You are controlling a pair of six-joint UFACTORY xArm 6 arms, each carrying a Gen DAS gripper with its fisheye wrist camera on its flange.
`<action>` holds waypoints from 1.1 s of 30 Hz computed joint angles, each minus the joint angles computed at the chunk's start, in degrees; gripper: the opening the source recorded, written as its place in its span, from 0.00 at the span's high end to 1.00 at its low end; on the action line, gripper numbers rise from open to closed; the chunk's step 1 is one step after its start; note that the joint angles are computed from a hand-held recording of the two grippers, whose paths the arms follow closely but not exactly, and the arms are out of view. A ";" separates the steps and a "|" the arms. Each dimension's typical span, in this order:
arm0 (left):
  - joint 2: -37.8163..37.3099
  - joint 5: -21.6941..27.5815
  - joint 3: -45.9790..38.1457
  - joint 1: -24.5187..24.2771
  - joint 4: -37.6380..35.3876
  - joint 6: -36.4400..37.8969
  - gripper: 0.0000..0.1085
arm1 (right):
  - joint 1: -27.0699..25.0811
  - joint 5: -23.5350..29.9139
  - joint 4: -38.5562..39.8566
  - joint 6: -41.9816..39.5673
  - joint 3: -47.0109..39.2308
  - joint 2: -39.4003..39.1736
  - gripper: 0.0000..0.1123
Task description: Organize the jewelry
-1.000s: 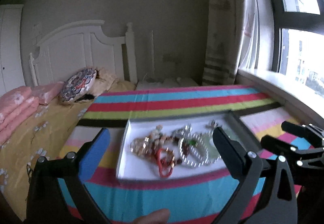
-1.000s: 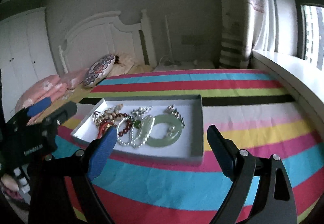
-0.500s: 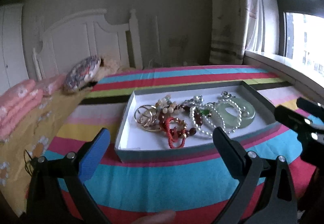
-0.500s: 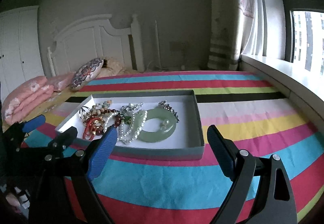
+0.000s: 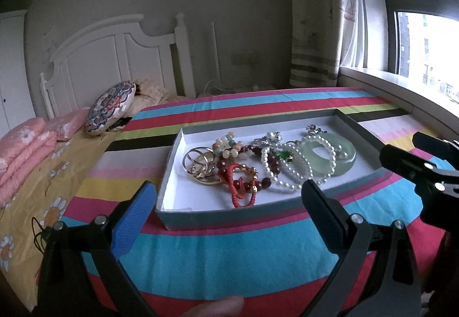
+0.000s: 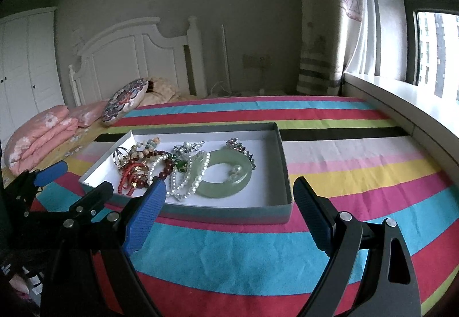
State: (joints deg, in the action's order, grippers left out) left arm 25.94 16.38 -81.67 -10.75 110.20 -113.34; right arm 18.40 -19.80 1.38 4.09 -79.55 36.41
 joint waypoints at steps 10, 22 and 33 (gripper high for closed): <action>0.10 -0.20 -0.14 0.12 -0.13 0.00 0.07 | 0.13 0.35 1.02 -0.68 -0.06 0.03 0.23; 0.15 -0.24 -0.13 0.11 -0.06 -0.27 0.07 | 0.65 1.38 3.83 -2.96 -0.35 0.00 0.23; 0.24 -0.50 -0.15 0.11 -0.15 -0.70 0.07 | 0.52 1.53 3.42 -2.64 -0.34 -0.04 0.23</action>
State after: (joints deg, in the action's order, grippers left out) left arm 26.18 15.88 -81.82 -10.64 110.05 -114.04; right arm 18.92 -18.27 4.80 1.45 -79.89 36.37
